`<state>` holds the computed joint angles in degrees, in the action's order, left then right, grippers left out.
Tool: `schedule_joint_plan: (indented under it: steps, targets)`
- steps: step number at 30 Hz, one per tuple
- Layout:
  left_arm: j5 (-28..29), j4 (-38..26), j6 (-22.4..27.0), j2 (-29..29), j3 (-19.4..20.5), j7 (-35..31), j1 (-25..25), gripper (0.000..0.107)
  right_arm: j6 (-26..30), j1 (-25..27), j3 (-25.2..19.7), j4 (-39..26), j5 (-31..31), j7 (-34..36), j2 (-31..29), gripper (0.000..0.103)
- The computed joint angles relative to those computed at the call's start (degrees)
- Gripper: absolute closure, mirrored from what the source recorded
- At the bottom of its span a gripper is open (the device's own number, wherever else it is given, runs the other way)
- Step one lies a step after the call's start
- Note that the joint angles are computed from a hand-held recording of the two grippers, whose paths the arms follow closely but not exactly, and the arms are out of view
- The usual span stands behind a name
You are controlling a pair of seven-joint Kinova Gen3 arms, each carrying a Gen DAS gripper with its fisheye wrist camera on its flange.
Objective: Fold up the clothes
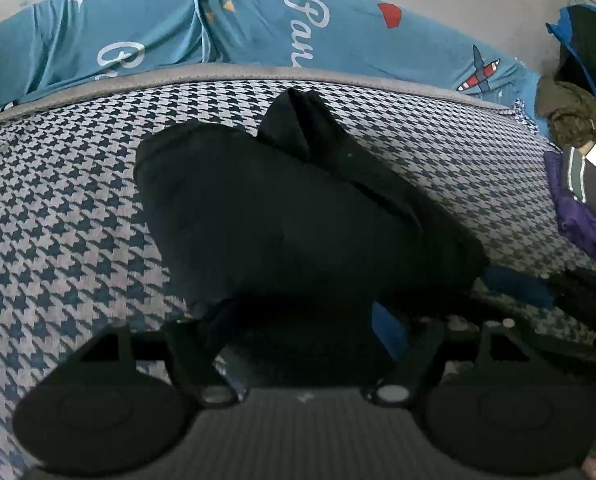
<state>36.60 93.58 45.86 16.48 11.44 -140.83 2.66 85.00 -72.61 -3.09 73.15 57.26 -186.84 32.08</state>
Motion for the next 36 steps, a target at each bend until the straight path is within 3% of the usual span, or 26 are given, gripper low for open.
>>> schedule_joint_plan:
  steps: [8, 17, 24, 30, 36]
  targets:
    - [0.32, -0.03, 0.35, 0.08, 0.03, -0.16, -0.12, 0.034, 2.25, -0.14, 0.9, -1.45, -0.6, -0.17, 1.21, 0.077]
    - [-0.39, 0.02, -0.05, 0.05, 0.01, 0.03, 0.29, 0.032, 9.3, 0.87, 2.09, -3.87, -4.9, -8.09, 1.67, 0.082]
    - [-0.31, 0.07, 0.08, -0.03, 0.04, -0.08, 0.19, 0.031, 4.81, -0.95, 0.14, 2.13, 3.64, -9.9, -1.31, 0.082]
    - [-0.22, -0.21, 0.55, 0.1, -0.02, 0.0, 0.07, 0.031, 0.53, -0.43, -1.6, 3.51, 6.3, -4.47, -1.3, 0.082]
    - [-0.28, -0.46, 0.82, 0.26, -0.04, 0.22, 0.1, 0.031, 0.65, 0.56, -1.08, 0.12, 3.69, 7.05, 1.34, 0.082]
